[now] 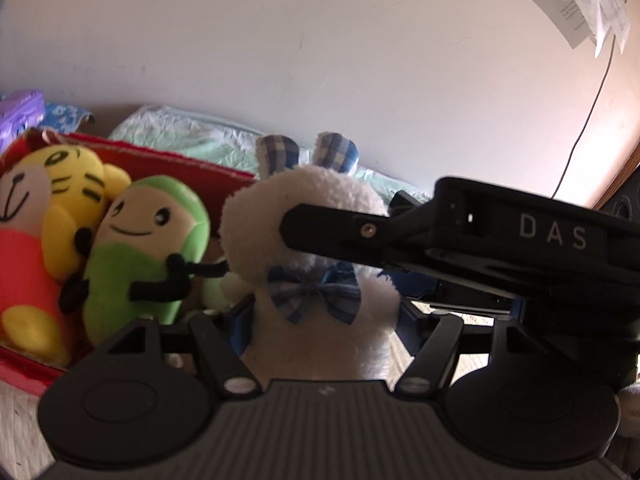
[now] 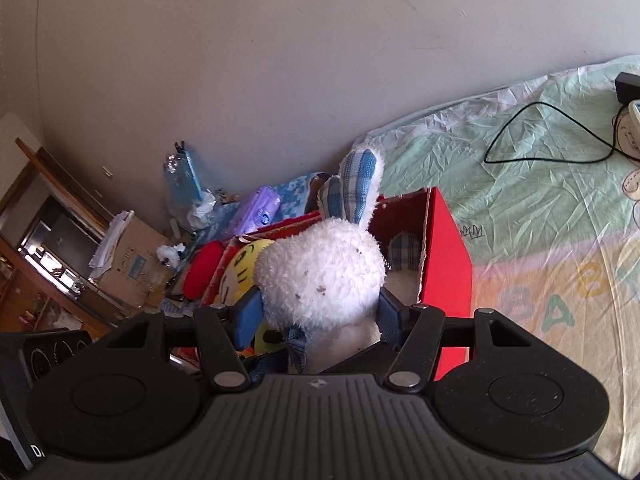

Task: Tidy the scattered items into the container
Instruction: 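Lower the white bunny into the red box beside the green plush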

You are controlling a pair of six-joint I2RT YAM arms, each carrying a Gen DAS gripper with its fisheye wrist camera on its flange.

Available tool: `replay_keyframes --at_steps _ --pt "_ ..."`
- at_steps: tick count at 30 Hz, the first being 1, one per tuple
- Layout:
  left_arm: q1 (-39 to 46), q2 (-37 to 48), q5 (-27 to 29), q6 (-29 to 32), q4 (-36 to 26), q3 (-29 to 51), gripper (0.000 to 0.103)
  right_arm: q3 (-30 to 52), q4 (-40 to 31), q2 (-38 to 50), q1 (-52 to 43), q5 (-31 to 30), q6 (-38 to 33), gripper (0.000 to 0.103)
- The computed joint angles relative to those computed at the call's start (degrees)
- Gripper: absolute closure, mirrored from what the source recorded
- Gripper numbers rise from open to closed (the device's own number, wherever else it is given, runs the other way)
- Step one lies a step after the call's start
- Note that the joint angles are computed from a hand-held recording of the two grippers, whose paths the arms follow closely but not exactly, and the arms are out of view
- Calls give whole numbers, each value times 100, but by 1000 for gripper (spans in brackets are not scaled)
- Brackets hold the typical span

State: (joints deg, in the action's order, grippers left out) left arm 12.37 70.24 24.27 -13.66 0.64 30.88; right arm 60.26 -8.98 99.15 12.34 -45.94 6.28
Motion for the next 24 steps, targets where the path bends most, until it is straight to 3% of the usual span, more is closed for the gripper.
replay_keyframes --at_steps 8,15,17,21,24 --pt "727 545 789 734 -142 120 34 -272 394 -34 429 636 568 41" --pt "994 529 885 1283 -269 110 33 -556 1181 263 429 155 1420 43" --pt "1093 700 1013 1349 -255 191 32 -647 1379 243 447 151 1381 43" --pt "1052 867 968 1372 -274 288 32 -619 1285 147 625 526 1295 43" --pt "1019 986 885 1480 -218 312 32 -268 534 90 976 1210 812 43"
